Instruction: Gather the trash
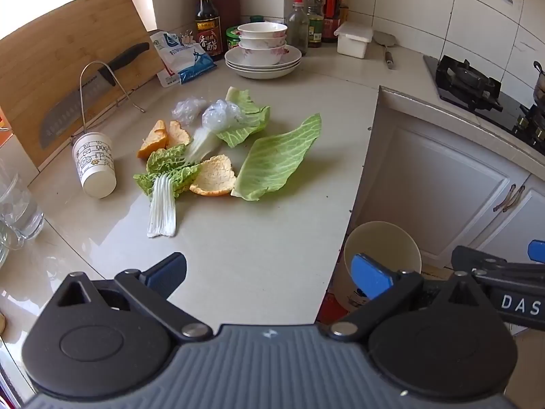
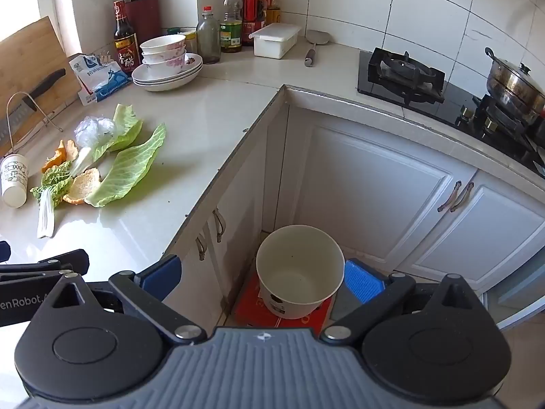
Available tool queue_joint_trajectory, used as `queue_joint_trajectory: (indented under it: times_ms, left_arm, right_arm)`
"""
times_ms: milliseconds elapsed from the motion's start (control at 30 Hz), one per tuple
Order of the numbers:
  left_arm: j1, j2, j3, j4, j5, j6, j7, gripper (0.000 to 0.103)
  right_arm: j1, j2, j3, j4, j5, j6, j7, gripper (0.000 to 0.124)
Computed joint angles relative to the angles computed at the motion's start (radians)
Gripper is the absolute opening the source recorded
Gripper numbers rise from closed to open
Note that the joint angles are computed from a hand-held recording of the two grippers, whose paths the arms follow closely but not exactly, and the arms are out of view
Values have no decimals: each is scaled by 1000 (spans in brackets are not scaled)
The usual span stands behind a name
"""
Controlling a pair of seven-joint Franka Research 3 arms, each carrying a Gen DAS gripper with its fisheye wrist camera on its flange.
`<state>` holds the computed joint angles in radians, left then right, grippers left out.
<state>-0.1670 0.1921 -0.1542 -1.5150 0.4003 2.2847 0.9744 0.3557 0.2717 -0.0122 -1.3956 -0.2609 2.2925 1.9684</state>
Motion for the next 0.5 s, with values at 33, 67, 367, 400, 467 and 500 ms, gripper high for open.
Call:
queue_joint_trajectory:
  times_ms: [33, 67, 367, 400, 467, 500]
  left_arm:
    - [-1, 0, 0, 1, 4, -2, 1, 102]
    - [-2, 1, 0, 2, 6, -4, 1, 102]
    - [-6, 5, 0, 13, 8, -13, -1, 102]
    - [-4, 2, 0, 6, 7, -6, -1, 102]
    - [-6, 2, -1, 8, 10, -8, -3, 102]
    - [-7, 2, -1, 8, 11, -9, -5, 102]
  right_arm:
    - [0, -2, -1, -3, -2, 2, 1, 103]
    - [0, -3, -1, -5, -1, 4, 2, 103]
    - [-4, -19, 2, -23, -1, 10, 2, 103]
    - [-4, -20, 2, -22, -2, 9, 2, 103]
    - [-4, -18, 3, -21, -3, 9, 5, 103]
    - [-4, -18, 3, -20, -3, 8, 5, 103]
